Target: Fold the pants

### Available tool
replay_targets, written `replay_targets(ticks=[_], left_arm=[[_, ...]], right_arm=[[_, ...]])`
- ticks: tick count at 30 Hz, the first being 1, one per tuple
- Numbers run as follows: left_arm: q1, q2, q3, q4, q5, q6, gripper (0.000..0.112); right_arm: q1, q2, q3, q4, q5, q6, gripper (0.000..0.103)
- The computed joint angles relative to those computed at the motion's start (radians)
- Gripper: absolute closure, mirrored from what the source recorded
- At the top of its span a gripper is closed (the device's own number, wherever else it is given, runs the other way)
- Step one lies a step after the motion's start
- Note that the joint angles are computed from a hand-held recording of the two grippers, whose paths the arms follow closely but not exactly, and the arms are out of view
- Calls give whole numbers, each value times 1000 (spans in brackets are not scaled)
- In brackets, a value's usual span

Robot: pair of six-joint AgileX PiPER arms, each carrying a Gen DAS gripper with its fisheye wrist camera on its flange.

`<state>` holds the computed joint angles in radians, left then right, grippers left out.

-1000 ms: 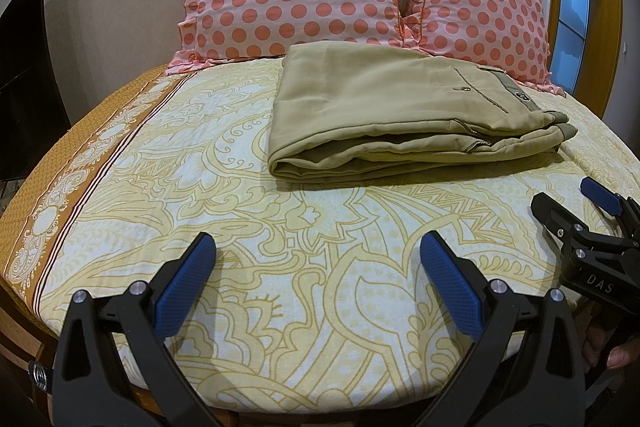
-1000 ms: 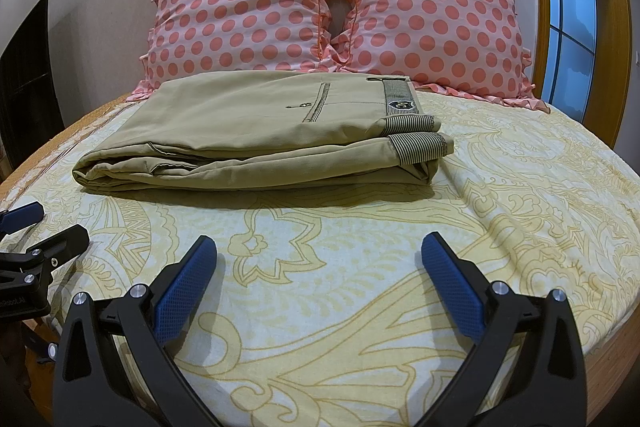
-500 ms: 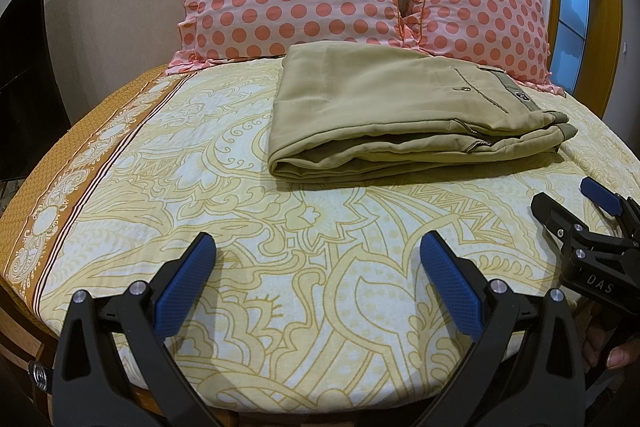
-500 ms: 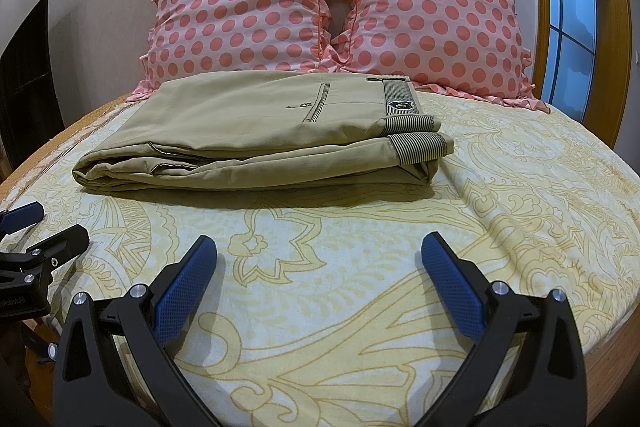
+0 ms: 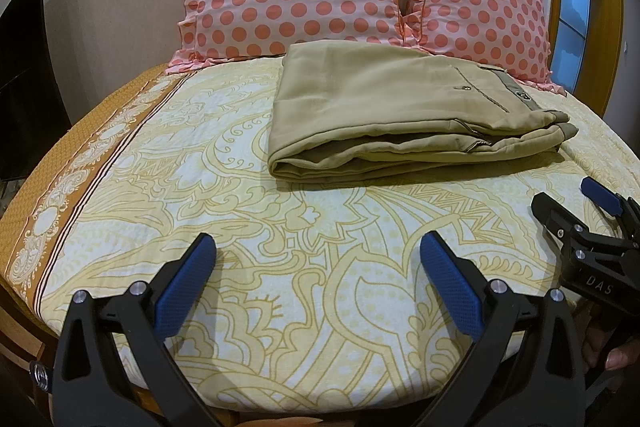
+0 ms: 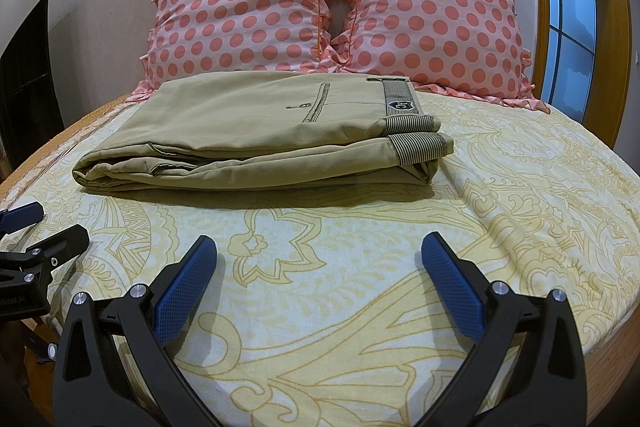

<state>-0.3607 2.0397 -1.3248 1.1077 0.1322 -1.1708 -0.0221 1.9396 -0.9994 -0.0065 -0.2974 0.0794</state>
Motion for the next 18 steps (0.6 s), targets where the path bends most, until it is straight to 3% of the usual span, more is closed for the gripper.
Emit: replay_targets(ticks=[6,18], left_arm=[[0,-1,4,46,-3,-45,11],[-1,-1,-2,-10,2,9,11]], right_arm=[[1,1,-1,6,0,-5,2],[1,1,-1,8,0,-6,2]])
